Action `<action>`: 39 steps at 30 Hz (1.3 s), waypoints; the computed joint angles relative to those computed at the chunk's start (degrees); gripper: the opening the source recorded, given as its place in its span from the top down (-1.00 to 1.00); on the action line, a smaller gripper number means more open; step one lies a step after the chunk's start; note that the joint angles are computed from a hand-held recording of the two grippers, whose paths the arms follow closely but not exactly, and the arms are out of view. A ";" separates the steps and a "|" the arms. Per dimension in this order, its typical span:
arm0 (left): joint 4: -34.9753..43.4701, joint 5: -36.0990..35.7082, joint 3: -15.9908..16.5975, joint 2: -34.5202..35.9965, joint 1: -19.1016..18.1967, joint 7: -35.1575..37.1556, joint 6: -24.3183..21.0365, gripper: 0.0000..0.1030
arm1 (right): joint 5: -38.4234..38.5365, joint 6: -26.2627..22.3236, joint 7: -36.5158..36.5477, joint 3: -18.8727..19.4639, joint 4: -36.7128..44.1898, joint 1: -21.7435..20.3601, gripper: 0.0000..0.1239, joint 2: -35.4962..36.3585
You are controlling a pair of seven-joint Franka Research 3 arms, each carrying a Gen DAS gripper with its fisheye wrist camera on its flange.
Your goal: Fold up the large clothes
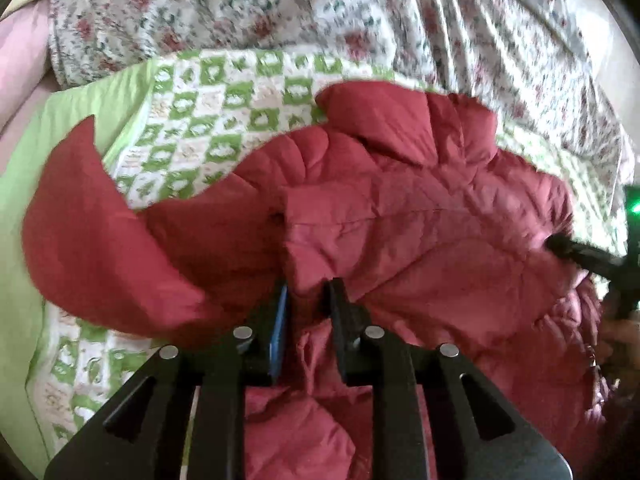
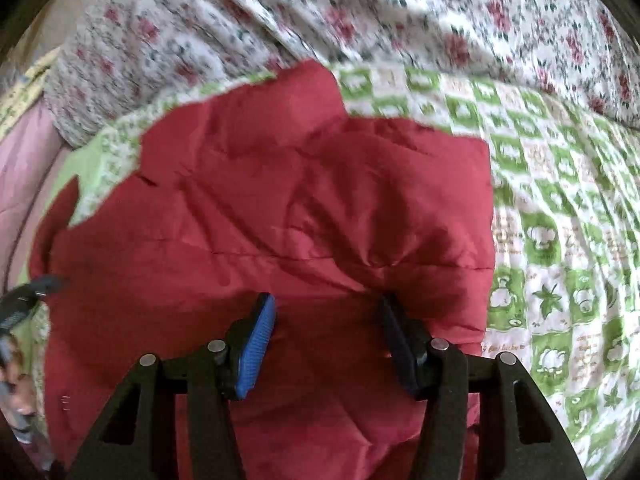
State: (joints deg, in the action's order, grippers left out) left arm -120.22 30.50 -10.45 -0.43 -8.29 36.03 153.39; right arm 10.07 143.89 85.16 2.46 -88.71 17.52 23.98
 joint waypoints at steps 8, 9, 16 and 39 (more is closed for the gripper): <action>4.32 -5.28 -1.42 3.70 -2.58 8.69 5.64 0.65 | -2.52 2.59 1.14 -0.92 -1.88 1.11 0.05 -0.24; 6.75 -3.56 -1.35 5.88 -3.25 7.79 2.74 0.65 | -2.84 2.37 1.31 -0.98 -1.79 1.19 0.05 -0.30; 8.04 -8.76 -0.39 10.77 -3.33 8.59 2.00 0.65 | -2.51 6.34 -0.57 0.15 -6.59 1.44 0.03 -5.31; -5.50 -12.55 -0.32 -1.37 -1.46 3.61 11.61 0.26 | 2.02 2.05 0.80 1.49 -9.91 -0.43 -0.04 -9.31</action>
